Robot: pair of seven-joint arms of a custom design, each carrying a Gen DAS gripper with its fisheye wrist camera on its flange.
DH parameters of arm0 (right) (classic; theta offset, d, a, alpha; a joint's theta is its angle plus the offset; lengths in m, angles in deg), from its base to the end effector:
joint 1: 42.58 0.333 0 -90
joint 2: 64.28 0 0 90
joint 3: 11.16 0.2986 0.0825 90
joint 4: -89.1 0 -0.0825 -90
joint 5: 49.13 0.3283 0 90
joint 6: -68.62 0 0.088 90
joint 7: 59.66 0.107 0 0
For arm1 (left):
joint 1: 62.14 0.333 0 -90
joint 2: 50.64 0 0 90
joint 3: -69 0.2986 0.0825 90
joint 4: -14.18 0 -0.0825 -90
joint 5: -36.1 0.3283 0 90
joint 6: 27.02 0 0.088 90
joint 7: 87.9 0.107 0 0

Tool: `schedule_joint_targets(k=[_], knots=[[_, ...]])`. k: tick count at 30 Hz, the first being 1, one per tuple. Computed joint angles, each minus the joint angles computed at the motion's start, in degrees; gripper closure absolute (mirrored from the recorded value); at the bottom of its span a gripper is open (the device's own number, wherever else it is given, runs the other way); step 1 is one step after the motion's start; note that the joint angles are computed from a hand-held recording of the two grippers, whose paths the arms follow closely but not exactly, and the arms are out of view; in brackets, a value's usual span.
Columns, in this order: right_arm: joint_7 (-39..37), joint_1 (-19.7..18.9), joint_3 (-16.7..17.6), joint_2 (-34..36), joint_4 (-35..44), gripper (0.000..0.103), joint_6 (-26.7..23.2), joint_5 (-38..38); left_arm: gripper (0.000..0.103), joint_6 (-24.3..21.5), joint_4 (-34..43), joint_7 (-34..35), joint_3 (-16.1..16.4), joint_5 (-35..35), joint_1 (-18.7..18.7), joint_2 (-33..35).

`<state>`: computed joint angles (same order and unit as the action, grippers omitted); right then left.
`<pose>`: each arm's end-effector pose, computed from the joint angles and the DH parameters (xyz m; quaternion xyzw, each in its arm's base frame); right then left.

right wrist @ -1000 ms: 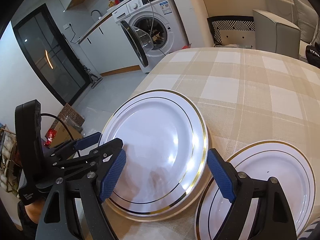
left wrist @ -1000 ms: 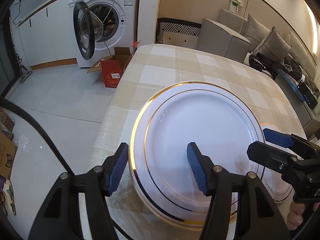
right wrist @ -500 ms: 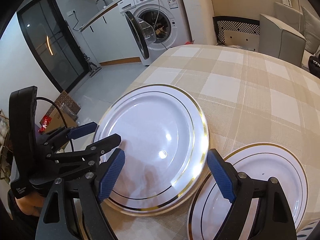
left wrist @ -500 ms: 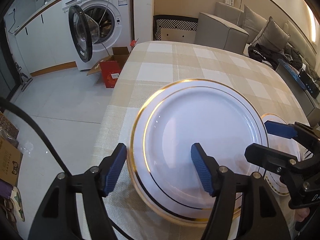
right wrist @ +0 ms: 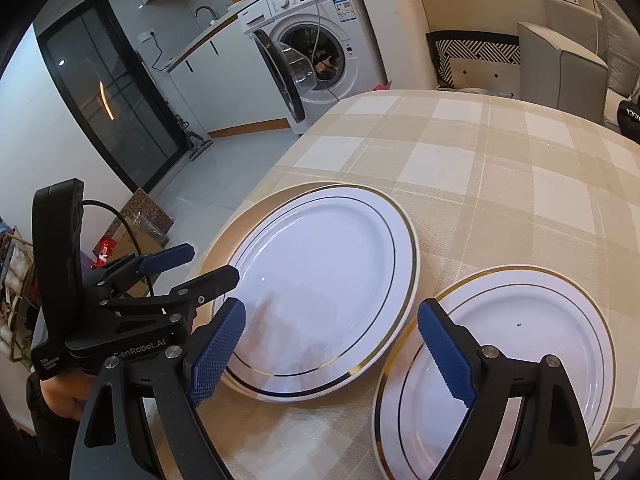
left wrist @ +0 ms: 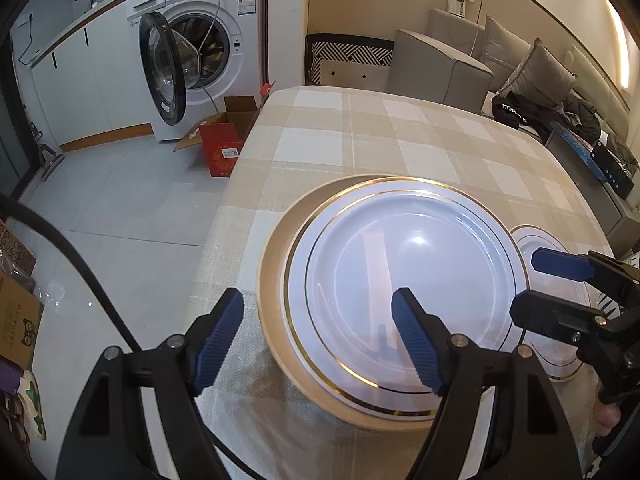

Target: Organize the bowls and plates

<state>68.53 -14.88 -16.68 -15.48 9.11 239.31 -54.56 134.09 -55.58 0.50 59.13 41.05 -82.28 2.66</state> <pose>0.6587 0.2992 0.3064 -0.6148 0.7012 -0.1415 0.3323 0.6653 -0.3336 0.3113 -0.5008 0.7990 -0.3028 0.1382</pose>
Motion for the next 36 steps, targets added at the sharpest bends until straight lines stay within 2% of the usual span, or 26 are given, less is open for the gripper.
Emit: schedule_joint_targets(k=[2, 4, 7, 9, 14, 16, 19, 24, 29, 36], knots=[[0.9, 1.0, -1.0, -0.5, -1.0, 0.013, 0.5, -0.1, 0.025, 1.8, -3.1, 1.0, -1.1, -0.2, 0.8, -1.6], [2.8, 2.2, -2.2, -1.7, -3.6, 0.011, 2.6, -0.1, 0.018, 4.0, -6.5, 2.3, -2.3, -0.5, 1.7, -3.3], [6.4, 5.2, -5.1, -3.9, -9.0, 0.009, 6.5, 0.4, 0.012, 7.3, -11.5, 4.4, -4.4, -1.3, 3.2, -5.9], [9.1, 9.4, -9.5, -5.2, -12.6, 0.008, 8.0, 0.1, 0.009, 8.8, -14.2, 5.7, -5.5, -1.9, 3.9, -7.3], [18.2, 24.6, -25.3, -7.5, -23.0, 0.006, 10.0, -0.5, 0.001, 12.2, -20.7, 9.3, -9.6, -3.4, 6.1, -10.7], [21.2, 28.5, -28.7, -8.2, -26.7, 0.005, 10.8, 0.2, 0.0, 13.4, -22.8, 10.5, -11.0, -4.2, 6.8, -11.7], [22.0, 31.2, -30.3, -9.3, -30.8, 0.005, 12.1, 1.4, 0.0, 13.9, -24.6, 11.9, -13.0, -5.4, 7.7, -12.3], [21.0, 36.3, -33.5, -10.3, -36.0, 0.005, 14.3, 4.3, 0.0, 15.2, -27.3, 12.4, -13.4, -6.3, 7.1, -13.8], [18.7, 37.8, -33.8, -10.6, -38.5, 0.005, 16.0, 8.3, 0.0, 16.3, -29.4, 12.1, -13.7, -6.6, 6.6, -14.8], [16.6, 41.6, -36.5, -8.8, -39.8, 0.005, 16.6, 15.1, 0.0, 16.6, -30.6, 11.6, -13.9, -6.4, 6.2, -15.1]])
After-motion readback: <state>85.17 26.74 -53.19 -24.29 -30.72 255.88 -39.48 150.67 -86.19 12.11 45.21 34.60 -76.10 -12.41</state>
